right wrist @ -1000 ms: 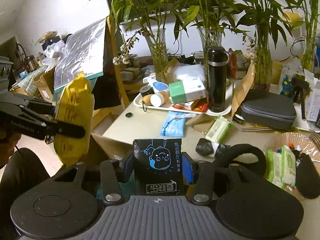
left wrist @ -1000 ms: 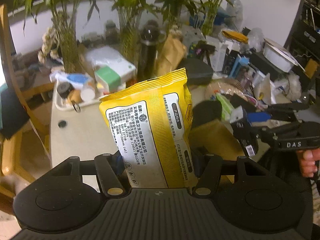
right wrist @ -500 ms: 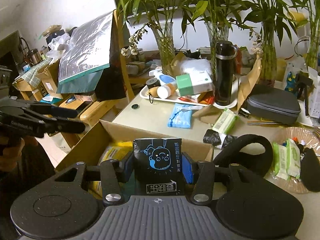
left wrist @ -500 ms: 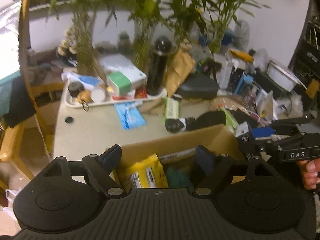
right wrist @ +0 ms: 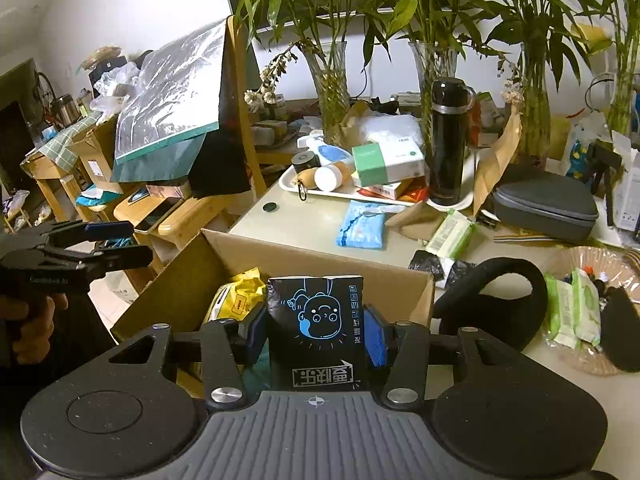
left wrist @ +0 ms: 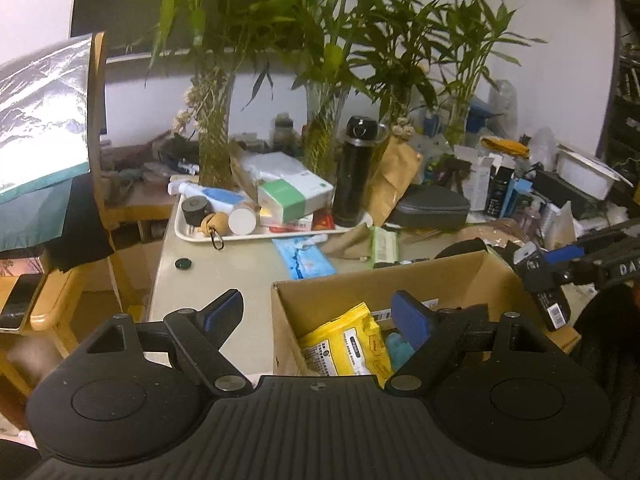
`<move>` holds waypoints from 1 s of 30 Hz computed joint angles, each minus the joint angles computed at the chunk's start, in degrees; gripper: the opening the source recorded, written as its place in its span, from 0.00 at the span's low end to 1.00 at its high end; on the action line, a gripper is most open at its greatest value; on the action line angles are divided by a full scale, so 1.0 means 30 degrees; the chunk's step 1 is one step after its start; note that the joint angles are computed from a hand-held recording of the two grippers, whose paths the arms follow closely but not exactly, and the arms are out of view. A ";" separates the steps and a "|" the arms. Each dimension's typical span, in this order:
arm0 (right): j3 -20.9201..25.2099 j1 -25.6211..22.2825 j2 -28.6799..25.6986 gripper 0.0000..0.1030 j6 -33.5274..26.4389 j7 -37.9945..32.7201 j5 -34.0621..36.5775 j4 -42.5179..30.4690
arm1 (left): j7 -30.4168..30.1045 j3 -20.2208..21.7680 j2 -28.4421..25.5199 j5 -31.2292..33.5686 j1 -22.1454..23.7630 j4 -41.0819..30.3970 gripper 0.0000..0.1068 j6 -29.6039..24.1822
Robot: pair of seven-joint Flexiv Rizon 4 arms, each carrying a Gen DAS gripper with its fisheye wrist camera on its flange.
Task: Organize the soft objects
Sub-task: 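Open the left tool over the box while the right tool drops the printed card in, then move the right tool to the black earmuffs on the table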
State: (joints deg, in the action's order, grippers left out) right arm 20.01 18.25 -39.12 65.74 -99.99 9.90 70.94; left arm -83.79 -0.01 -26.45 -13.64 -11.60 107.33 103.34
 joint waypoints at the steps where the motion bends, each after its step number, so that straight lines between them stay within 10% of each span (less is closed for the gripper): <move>1: -0.0059 0.0060 -0.0029 0.51 -0.0070 0.0075 -0.0045 -0.0025 | 0.0096 -0.0153 -0.0059 0.0250 0.0179 0.0132 0.76 0.0377; 5: 0.0005 0.0158 -0.0184 0.51 -0.0423 0.0048 -0.0104 -0.0209 | 0.0627 0.1873 -0.0354 -0.0451 -0.1579 0.0218 0.76 0.0843; 12: 0.0389 0.0458 -0.0781 0.53 -0.1159 -0.0425 0.0168 -0.1494 | 0.0197 0.0265 -0.0035 -0.0476 -0.0013 0.0674 0.76 0.0901; 16: 0.0476 0.0724 -0.1248 0.94 -0.1720 -0.1082 0.0445 -0.2372 | 0.0298 0.0726 -0.0101 -0.0576 -0.0463 0.0574 0.76 0.0700; 30: -0.0920 0.0894 -0.0648 1.00 0.0469 0.1141 -0.0339 -0.0307 | 0.0300 0.0333 -0.0347 -0.0509 -0.0224 0.0263 0.76 0.0565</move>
